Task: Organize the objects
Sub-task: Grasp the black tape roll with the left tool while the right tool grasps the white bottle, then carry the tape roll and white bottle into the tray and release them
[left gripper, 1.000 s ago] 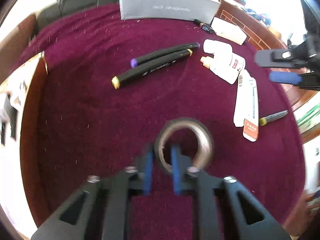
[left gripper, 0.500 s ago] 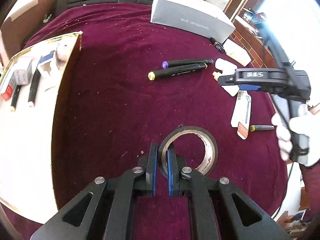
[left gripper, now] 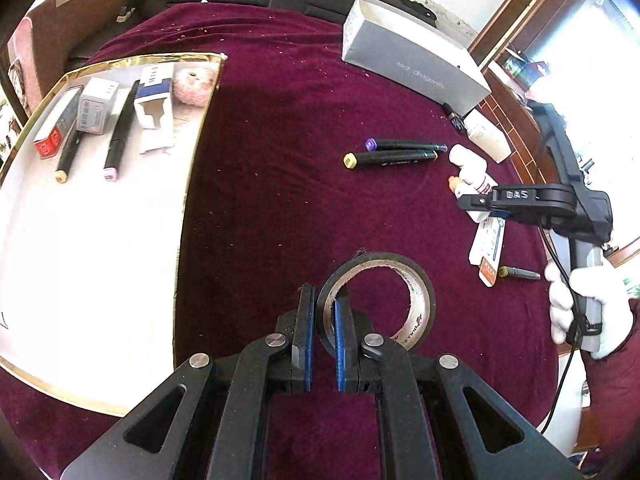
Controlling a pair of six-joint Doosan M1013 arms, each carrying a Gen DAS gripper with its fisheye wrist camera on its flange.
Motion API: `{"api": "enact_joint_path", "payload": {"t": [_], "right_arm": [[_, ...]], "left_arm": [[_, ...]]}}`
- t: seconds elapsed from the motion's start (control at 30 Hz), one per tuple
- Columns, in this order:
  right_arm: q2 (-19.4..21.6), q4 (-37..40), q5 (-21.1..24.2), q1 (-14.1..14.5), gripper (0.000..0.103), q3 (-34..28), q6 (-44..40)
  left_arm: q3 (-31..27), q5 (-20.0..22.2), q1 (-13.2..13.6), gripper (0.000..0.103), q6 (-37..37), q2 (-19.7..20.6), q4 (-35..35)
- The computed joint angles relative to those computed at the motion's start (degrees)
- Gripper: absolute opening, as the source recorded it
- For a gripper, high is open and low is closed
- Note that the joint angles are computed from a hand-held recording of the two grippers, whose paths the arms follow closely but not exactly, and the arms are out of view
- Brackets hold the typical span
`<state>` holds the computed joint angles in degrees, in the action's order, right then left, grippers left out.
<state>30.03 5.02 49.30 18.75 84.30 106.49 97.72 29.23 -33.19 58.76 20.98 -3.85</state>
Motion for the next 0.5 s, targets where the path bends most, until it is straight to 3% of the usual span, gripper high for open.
{"api": "enact_joint_path", "payload": {"t": [0.23,0.5], "right_arm": [[-2.98,11.65,-2.44,-0.58,0.025,2.83,-4.82],[-3.65,13.58,-3.62,2.73,0.025,1.8,-5.48]], "left_arm": [[1.92,-1.3,1.72,0.006,1.95,-1.63,-2.54],[3.76,-2.3,4.58,0.006,3.18,-3.59,-3.06]]}}
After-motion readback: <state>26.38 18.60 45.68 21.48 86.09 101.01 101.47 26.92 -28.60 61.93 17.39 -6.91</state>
